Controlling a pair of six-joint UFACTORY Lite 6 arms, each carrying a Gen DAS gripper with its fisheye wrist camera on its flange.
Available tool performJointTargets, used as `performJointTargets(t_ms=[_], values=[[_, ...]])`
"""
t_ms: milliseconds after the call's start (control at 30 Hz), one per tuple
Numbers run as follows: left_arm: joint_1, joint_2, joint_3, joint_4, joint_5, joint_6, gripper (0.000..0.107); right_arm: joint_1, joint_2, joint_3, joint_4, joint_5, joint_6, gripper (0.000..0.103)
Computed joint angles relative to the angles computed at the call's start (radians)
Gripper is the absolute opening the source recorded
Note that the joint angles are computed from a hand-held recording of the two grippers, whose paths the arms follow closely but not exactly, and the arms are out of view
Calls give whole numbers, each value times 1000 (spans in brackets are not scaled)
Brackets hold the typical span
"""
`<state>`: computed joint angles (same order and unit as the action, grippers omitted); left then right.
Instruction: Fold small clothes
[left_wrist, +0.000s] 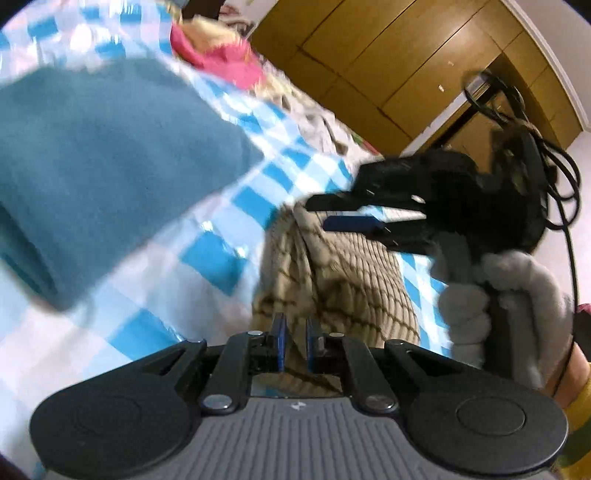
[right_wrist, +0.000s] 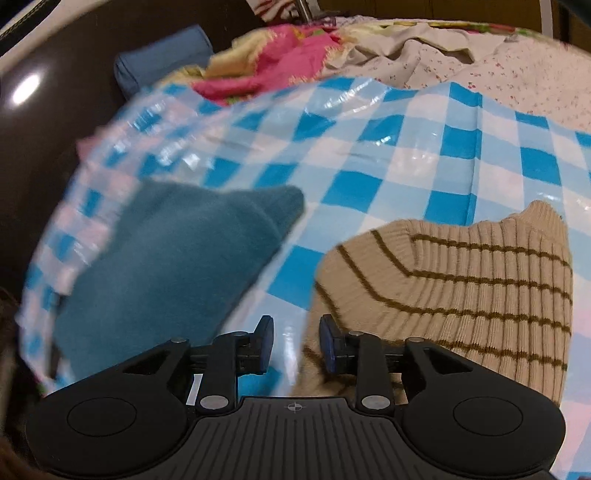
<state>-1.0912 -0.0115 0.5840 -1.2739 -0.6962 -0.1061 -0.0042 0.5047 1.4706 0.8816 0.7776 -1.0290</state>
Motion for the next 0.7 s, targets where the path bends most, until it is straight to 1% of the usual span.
performJointTargets(t_ms=[67,167,233,267,333,400,433,500,533,567,600,633,667,700], values=[[-15,-12,13,-42,-28,97,21,-41,-15,1,34,52,-17,28],[-4,23,65,16,-38,173,24,-78,-47,-25,48,43,-56,29],[27,68,117,91,2,203,26,-84,-35,-16,13,25,-45,31],[40,103,156,93,23,255,26,-84,-23,-3,-11,24,-30,32],[51,172,234,51,47,371,26,-79,-2,19,-52,37,-13,34],[62,221,281,38,71,429,26,-67,-1,16,-72,44,-33,44],[66,234,293,36,80,448,26,-56,-14,-1,-79,34,-51,46],[69,270,339,-55,103,582,26,-23,-55,-57,-96,-18,-102,46],[70,285,354,-111,115,641,25,0,-75,-84,-117,-58,-113,45],[83,297,363,-147,142,669,23,29,-88,-106,-158,-111,-96,42],[100,293,352,-160,181,670,22,50,-87,-112,-200,-147,-66,30],[118,281,332,-150,216,639,21,65,-79,-110,-231,-169,-36,26],[127,261,303,-134,233,598,21,69,-63,-92,-243,-167,-11,23],[139,238,276,-118,250,561,21,66,-46,-65,-240,-149,10,17]])
